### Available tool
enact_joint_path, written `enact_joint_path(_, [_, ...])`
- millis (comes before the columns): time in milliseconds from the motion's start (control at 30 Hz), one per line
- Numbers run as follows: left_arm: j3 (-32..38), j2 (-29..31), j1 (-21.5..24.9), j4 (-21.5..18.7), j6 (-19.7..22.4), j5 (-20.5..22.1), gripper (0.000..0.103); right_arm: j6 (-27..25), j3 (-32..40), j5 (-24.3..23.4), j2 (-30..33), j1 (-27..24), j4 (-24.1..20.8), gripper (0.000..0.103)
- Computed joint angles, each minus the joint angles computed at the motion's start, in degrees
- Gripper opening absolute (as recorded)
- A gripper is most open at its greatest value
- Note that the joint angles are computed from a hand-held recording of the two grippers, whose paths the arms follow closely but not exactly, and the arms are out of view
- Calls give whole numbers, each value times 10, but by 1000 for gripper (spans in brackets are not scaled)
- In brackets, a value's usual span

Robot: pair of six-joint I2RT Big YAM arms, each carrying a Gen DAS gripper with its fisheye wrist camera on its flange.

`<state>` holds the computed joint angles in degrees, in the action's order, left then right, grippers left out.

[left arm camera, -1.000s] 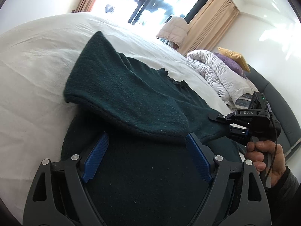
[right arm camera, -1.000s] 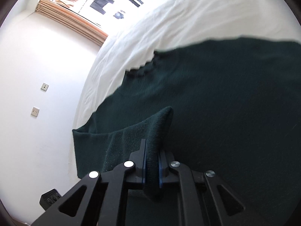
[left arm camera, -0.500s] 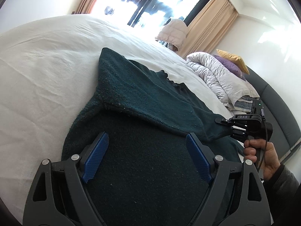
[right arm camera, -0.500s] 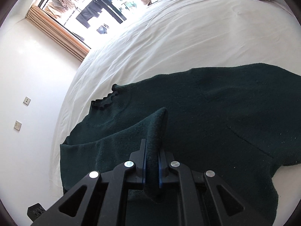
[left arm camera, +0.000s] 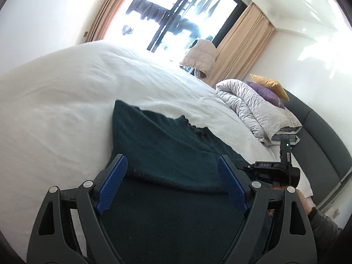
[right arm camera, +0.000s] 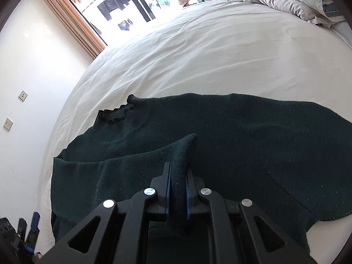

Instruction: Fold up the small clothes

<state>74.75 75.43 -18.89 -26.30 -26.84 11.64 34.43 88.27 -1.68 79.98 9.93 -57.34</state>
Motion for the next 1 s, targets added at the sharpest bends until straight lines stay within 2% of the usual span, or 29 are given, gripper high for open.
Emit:
enact_joint_path(67, [40,26,-5,-18,31,-26,84,-9,10,3,5,1,0,11])
enact_joint_path(167, [93,66,-12,-47,51,-46,84,-27,18,12,12,3,-5,12])
enact_joint_path(233, [124,98,-23,-79,74,-77,84,-27,16,9,20,-5,-14,14])
enact_joint_path(333, [140,143,-23,-124,76,-85,84,-7,-11,-5,9,-22,12,18])
enact_joint_path(367, [135,154,-16,-128,62,-67,83,-3,-20,-9,4,-27,22,19])
enact_joint_path(400, [123,151,-9,-106,48,-48,84,-1,-25,-5,-1,-30,26,19])
enact_joint_path(433, [115,146,-5,-89,39,-40,84,-3,-28,-2,-3,-32,28,24])
enact_joint_path(533, [112,147,-6,-85,46,-46,84,15,-30,27,-15,-35,19,37])
enact_joint_path(600, [108,147,-9,-82,51,-56,84,45,-32,63,-33,-31,15,40])
enact_joint_path(667, [107,146,-11,-81,55,-62,84,42,-48,64,-61,-19,57,40])
enact_joint_path(733, [106,147,-13,-81,58,-66,84,19,-38,40,-60,6,66,40])
enact_joint_path(900, [112,150,-15,-87,65,-76,84,-6,-15,-90,-11,47,103,42])
enact_joint_path(967, [112,149,-15,-86,65,-74,84,-9,-16,-88,10,52,91,50])
enact_joint_path(1000, [112,151,-14,-84,65,-72,84,-4,-25,-81,12,49,89,50])
